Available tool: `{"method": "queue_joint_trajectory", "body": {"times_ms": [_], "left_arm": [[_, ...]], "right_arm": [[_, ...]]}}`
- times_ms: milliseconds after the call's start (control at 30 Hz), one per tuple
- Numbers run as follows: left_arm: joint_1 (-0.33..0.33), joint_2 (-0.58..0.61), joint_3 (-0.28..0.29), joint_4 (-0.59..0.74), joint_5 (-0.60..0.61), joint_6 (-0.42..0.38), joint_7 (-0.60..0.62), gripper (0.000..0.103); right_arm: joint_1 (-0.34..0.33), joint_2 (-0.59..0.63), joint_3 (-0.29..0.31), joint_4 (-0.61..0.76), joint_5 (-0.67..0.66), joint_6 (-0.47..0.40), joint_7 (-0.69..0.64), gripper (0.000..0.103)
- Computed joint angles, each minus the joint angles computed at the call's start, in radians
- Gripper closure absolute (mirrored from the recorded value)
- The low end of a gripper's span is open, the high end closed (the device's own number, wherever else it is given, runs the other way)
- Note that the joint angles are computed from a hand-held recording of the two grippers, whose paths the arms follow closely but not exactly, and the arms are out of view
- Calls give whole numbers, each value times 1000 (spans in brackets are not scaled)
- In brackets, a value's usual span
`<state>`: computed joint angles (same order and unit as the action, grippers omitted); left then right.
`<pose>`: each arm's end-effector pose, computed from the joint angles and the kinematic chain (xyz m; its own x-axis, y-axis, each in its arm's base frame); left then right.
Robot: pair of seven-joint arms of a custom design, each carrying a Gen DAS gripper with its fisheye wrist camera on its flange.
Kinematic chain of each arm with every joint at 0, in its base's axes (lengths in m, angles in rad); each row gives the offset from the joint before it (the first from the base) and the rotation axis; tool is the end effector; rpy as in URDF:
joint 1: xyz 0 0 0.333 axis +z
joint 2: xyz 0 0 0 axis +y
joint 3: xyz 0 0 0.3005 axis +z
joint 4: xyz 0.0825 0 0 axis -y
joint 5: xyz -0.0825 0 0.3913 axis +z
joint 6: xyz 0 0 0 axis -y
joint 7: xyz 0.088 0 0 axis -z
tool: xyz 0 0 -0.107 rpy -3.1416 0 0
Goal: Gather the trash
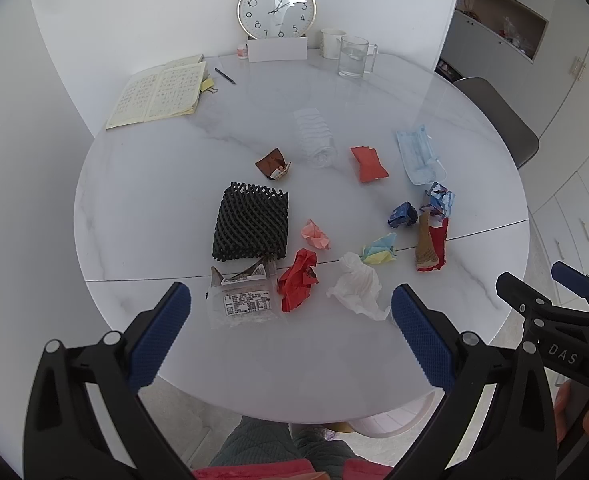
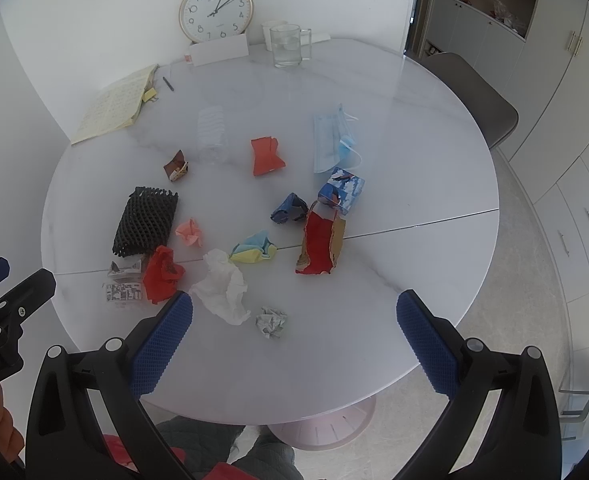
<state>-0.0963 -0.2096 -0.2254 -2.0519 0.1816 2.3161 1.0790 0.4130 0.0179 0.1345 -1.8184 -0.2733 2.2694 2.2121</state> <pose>0.5162 -0.1769 0.5610 0.0689 -0.9975 0.0120 -0.8710 -0.0660 -0.4868 0.5265 0.3123 0.5497 0.0437 -0.9986 -0.0308 -0.8809 -0.0240 -0.4727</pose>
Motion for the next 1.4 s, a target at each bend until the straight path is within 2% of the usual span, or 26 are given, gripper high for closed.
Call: {"method": "queue_joint_trajectory", "body": {"times_ms": [1400], "left_arm": [[4,-15,0,-27,-6,14,11,7]], "right_arm": [[4,4,2,-5,0,-2,2,2]]}}
